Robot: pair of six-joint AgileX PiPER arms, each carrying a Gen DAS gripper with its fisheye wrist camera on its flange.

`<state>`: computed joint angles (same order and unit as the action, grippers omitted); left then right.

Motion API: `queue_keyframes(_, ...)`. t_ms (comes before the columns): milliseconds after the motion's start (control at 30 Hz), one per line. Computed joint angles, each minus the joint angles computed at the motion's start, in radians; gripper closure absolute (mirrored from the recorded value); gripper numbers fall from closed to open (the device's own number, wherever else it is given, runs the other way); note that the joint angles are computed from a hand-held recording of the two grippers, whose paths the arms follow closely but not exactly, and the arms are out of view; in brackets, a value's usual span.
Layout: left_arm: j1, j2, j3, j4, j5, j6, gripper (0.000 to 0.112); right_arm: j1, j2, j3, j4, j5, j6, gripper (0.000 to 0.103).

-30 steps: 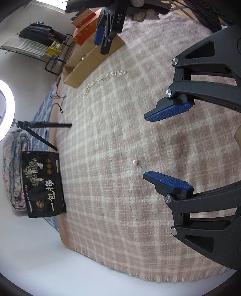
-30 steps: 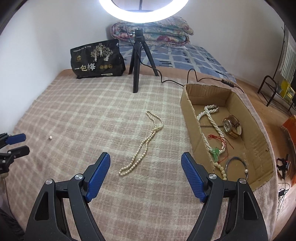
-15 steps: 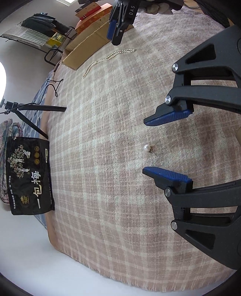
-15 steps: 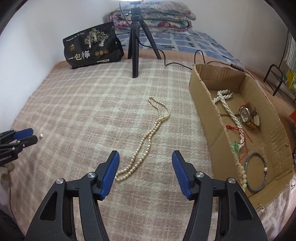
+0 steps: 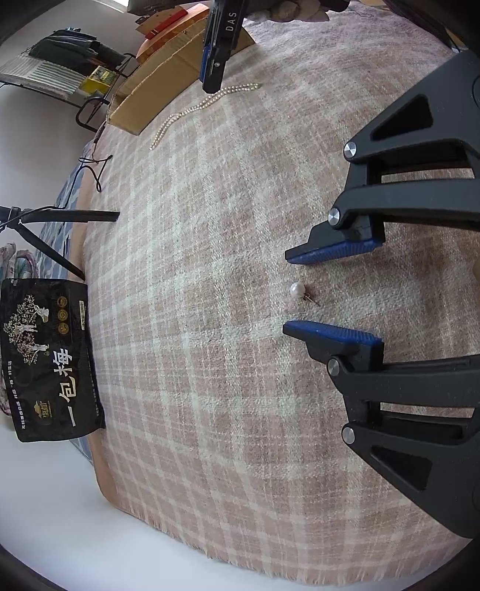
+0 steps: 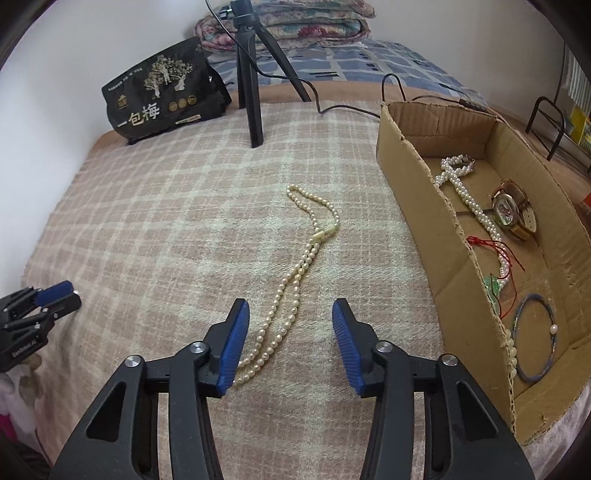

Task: Organize jewelry
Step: 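Move the left tool to another pearl stud while the right tool approaches the pearl necklace, then close the left tool on the pearl stud while the right tool grips the pearl necklace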

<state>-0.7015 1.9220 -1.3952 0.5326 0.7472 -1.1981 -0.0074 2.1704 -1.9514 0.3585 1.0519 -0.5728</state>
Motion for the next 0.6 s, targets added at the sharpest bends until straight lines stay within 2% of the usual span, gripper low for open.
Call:
queue_keyframes(100,0.005,0.003,-0.002,-0.002,-0.002,0.01,0.086,0.004,0.013,-0.016,0.001,0.007,0.006,0.059)
queue_keyframes(200,0.007,0.011,-0.007,-0.016,-0.001,0.033,0.097,0.01,0.028,-0.03,-0.013,0.008,0.018,0.059)
queue_keyframes(333,0.003,0.014,-0.005,-0.019,-0.004,0.05,0.103,0.005,0.067,-0.083,-0.009,0.036,0.052,0.059)
queue_keyframes(600,0.005,0.019,-0.01,-0.022,-0.009,0.046,0.104,0.04,0.104,-0.122,-0.041,0.01,0.077,0.059)
